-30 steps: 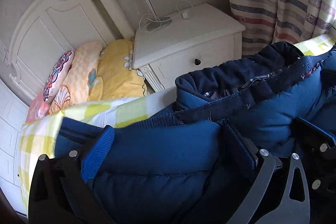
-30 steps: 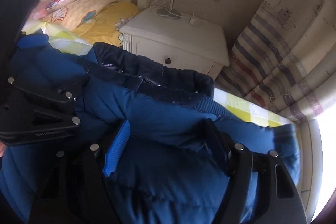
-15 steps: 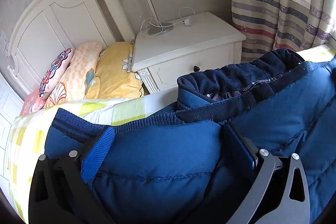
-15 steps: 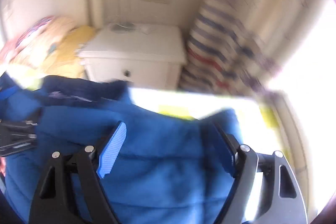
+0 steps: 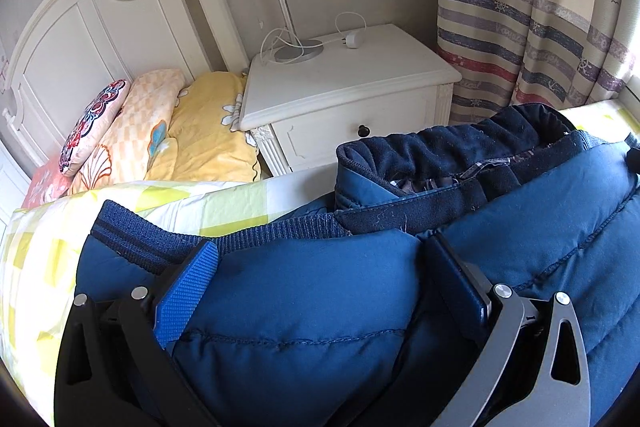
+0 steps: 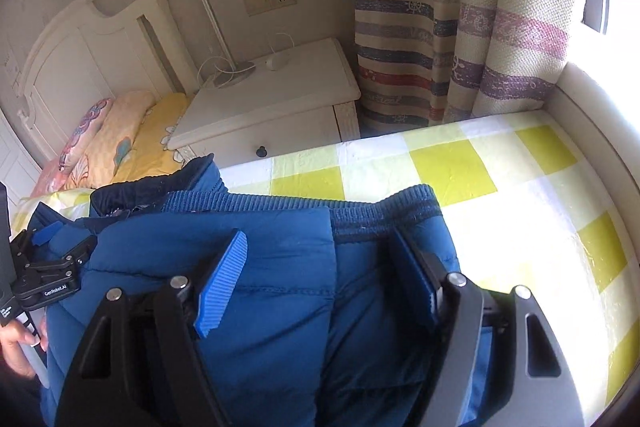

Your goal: Fold large clothes

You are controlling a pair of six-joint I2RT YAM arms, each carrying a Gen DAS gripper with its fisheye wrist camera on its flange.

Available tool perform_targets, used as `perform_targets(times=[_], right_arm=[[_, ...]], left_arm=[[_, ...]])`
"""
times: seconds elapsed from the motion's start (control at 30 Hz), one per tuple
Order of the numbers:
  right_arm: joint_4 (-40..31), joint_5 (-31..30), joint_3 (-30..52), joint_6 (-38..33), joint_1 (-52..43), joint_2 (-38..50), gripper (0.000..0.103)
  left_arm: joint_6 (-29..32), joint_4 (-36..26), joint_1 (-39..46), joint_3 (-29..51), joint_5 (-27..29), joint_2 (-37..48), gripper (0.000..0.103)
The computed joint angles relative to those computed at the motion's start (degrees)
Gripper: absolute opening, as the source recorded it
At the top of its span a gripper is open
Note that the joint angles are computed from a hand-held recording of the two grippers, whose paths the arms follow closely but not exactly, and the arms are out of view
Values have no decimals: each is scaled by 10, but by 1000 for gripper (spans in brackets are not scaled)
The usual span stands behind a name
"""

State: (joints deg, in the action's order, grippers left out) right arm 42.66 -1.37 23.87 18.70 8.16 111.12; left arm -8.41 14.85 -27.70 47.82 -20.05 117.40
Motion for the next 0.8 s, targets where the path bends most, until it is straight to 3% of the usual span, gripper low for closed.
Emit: perform_targets(times=[0.2,0.3,0.4,0.47,0.53,0.6,0.73,0.8], right_arm=[[15,-45,8,11,-21,15,72],[-5,-33,16,9,-13,11,73],[-152,58,70,-29,40,-20,76],[-282,193,110,-26,114,-61,80],[-279,211,84,-31,170,-126,82],[-287,230,91,-25,236,-148,96],[-360,259,222,-39,336,-30,97],[-400,266,290,-40,350,55,99]], left_arm=[[-5,-1,11,0,26,-2,99],[-6,-6,19,2,42,-4,99],[0,-47,33,9,71,-24,99],[17,-64,30,-9,40,-68,99],[24,-48,28,-54,7,-136,99],[29,-31,41,-87,5,-177,99],[37,-61,70,-59,-23,-95,99],[23,-59,120,-61,62,-83,99]])
